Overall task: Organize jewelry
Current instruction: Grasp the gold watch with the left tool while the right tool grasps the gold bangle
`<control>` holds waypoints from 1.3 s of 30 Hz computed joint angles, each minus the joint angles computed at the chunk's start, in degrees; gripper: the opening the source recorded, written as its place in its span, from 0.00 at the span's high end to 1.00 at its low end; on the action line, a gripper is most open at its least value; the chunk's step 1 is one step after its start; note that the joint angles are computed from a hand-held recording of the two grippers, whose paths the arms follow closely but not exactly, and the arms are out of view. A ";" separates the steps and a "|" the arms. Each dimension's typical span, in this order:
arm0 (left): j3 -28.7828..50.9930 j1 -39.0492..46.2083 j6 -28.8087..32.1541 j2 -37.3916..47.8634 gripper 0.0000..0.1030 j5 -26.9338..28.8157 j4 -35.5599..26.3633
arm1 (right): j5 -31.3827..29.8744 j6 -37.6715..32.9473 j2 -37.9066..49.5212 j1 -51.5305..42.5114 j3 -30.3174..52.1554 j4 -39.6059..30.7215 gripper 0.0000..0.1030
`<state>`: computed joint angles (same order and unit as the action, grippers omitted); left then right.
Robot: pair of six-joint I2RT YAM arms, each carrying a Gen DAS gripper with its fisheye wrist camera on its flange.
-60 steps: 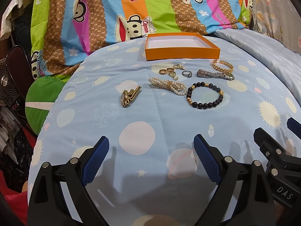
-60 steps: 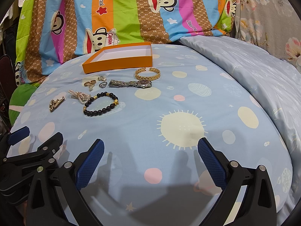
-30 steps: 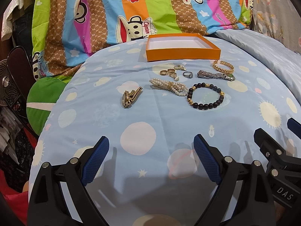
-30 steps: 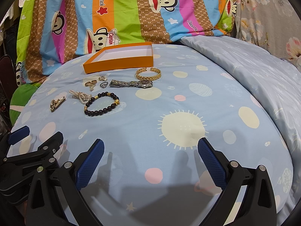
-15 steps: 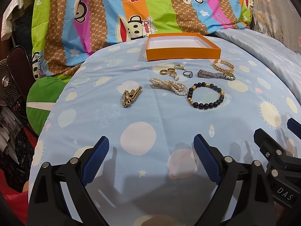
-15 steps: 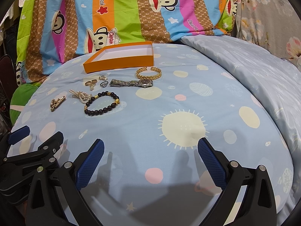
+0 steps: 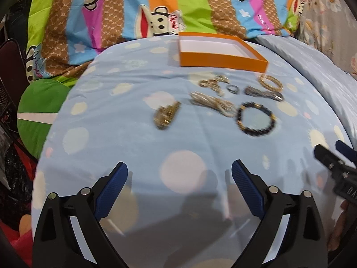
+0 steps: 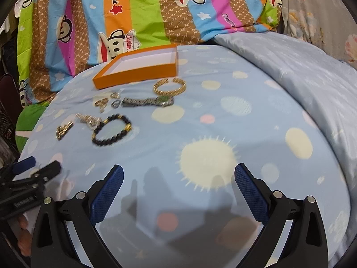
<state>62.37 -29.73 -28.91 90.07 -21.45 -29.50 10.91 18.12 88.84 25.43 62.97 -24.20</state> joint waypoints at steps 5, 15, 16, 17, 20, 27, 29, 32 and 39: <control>3.90 5.56 5.46 3.47 0.09 1.28 0.22 | -3.35 -3.99 6.75 -3.80 9.68 -2.69 0.05; 9.27 11.57 8.80 11.19 0.13 12.73 3.03 | -5.41 -6.54 20.51 -6.30 27.57 -7.78 0.05; 9.35 11.64 9.03 11.58 0.13 12.88 3.42 | -5.54 -6.84 22.31 -6.57 29.83 -8.55 0.05; 9.35 11.24 9.14 11.73 0.14 12.26 3.83 | -5.73 -7.04 23.97 -6.80 32.02 -9.36 0.05; 8.82 10.80 9.92 11.62 0.23 12.30 5.42 | -6.81 -7.02 29.04 -7.44 38.40 -11.57 0.05; 6.90 11.28 10.26 10.52 0.57 13.97 8.63 | -7.10 -7.08 37.18 -6.71 48.13 -14.93 0.05; 6.29 11.74 10.40 10.10 0.70 15.12 9.39 | -7.11 -7.29 37.83 -6.26 48.30 -14.63 0.05; 5.73 12.36 10.50 9.56 0.79 16.80 10.02 | -6.09 -7.67 38.39 -5.70 48.20 -14.42 0.05; 4.91 12.35 10.58 8.72 0.82 18.57 10.93 | -6.27 -6.64 39.08 -5.98 48.92 -14.01 0.06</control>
